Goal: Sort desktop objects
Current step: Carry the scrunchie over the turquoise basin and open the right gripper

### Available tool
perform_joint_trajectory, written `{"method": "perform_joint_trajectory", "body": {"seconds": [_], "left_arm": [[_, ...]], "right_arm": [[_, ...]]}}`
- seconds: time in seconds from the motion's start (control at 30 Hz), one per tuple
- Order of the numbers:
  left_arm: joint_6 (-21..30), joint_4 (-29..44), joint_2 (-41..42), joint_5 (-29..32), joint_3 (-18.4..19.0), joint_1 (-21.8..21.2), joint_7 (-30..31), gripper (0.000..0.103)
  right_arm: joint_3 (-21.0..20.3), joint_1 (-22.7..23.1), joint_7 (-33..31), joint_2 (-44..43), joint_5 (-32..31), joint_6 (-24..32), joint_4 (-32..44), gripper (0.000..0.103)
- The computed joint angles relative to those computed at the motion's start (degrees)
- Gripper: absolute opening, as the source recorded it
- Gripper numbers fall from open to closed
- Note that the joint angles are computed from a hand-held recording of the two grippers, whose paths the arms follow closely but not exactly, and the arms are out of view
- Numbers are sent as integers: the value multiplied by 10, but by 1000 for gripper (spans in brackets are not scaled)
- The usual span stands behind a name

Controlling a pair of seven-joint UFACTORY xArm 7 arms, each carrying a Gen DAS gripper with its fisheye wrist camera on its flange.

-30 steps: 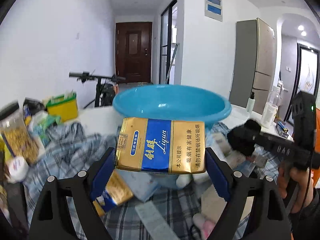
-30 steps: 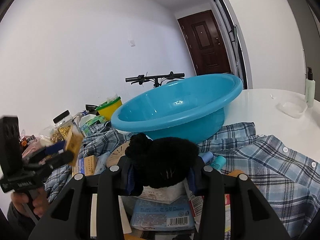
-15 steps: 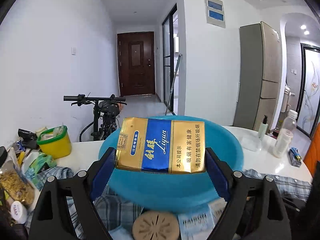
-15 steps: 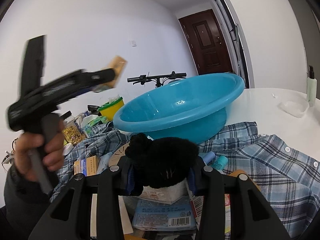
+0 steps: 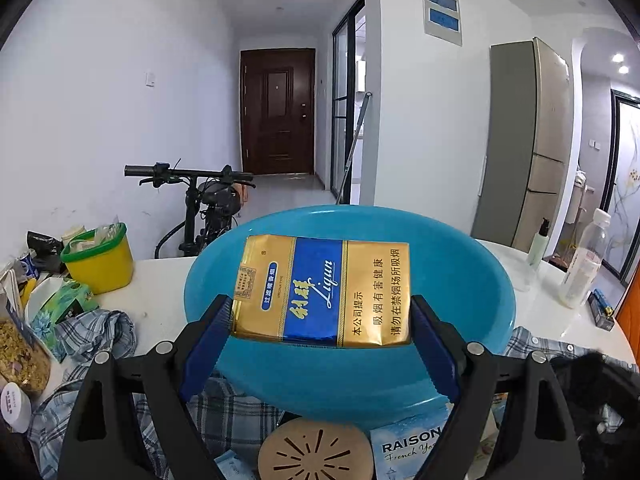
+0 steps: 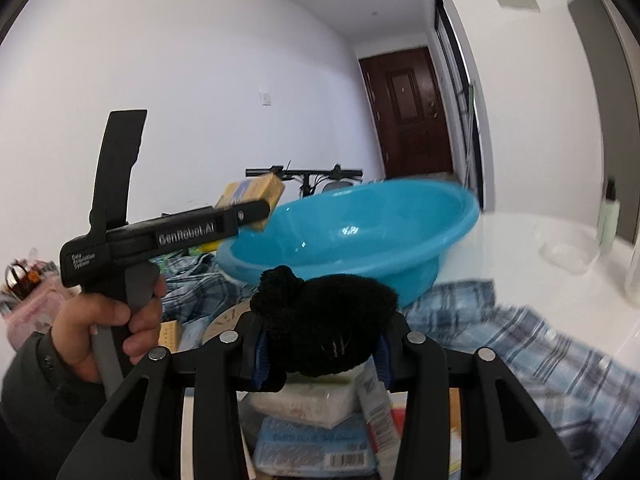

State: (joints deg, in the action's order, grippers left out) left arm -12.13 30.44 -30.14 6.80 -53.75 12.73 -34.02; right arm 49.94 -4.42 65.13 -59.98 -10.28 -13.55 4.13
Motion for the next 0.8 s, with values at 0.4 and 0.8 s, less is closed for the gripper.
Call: {"method": "perform_joint_trajectory", "body": {"seconds": [0.4, 0.8], "left_arm": [[-3, -16, -17, -4, 27, -35, 0, 88], [-18, -17, -9, -12, 27, -29, 4, 88]], "right_arm": [[-197, 46, -176, 19, -54, 138, 116, 41], [-127, -81, -244, 244, 5, -40, 167, 41]]}}
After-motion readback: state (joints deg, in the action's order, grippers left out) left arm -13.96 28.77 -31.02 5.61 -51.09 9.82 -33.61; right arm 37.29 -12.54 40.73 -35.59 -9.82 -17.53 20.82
